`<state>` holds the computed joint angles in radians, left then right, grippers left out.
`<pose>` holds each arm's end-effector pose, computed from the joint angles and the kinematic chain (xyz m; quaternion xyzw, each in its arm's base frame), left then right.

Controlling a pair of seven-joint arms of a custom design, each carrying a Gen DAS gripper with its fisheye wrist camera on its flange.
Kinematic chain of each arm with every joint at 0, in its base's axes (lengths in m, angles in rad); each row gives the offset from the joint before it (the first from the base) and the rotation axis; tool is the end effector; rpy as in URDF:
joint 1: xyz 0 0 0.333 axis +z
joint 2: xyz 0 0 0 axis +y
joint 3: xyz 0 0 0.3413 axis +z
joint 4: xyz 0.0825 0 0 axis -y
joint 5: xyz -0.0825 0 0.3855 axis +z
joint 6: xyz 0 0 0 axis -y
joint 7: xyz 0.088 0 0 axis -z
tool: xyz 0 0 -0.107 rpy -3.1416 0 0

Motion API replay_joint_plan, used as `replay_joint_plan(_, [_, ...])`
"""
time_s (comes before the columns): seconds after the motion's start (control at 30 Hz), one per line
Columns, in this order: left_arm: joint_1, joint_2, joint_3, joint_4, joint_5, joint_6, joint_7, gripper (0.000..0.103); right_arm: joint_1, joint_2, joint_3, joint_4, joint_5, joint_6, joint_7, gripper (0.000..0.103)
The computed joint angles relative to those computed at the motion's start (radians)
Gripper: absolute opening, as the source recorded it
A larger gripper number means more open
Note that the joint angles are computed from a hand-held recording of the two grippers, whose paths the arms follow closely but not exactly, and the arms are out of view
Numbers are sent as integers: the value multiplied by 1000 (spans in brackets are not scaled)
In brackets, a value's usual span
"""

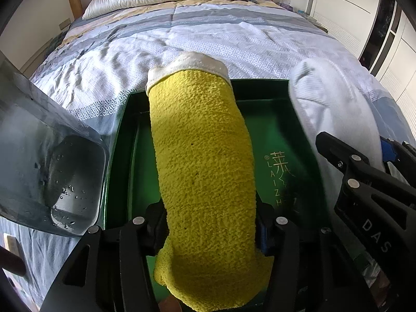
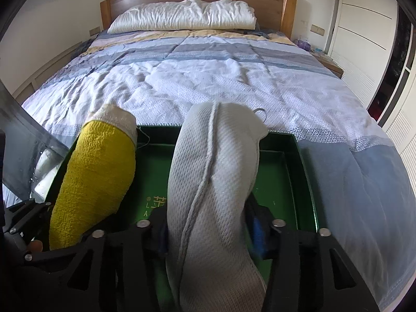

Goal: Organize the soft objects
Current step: 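Lower both items into the green tray and open both tools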

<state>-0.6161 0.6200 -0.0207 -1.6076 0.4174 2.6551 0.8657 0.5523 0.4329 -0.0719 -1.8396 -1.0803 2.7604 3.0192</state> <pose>0.5933 -0.4493 0.3302 -0.5935 0.7668 -0.1923 0.1511 0.5828 0.3511 0.3517 -0.6489 0.6634 -0.2720 0.2548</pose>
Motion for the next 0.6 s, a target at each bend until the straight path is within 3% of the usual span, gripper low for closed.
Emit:
replay_joint_plan(0.1, [-9,-11,10,-11,13,14,-14,57,6,-13,-6,-12,-18,4,27,59])
replay_joint_plan(0.6, [-5,-59,17,-56,59,44,-53,58,-3,-95,33,-68,-117,-39,133,66])
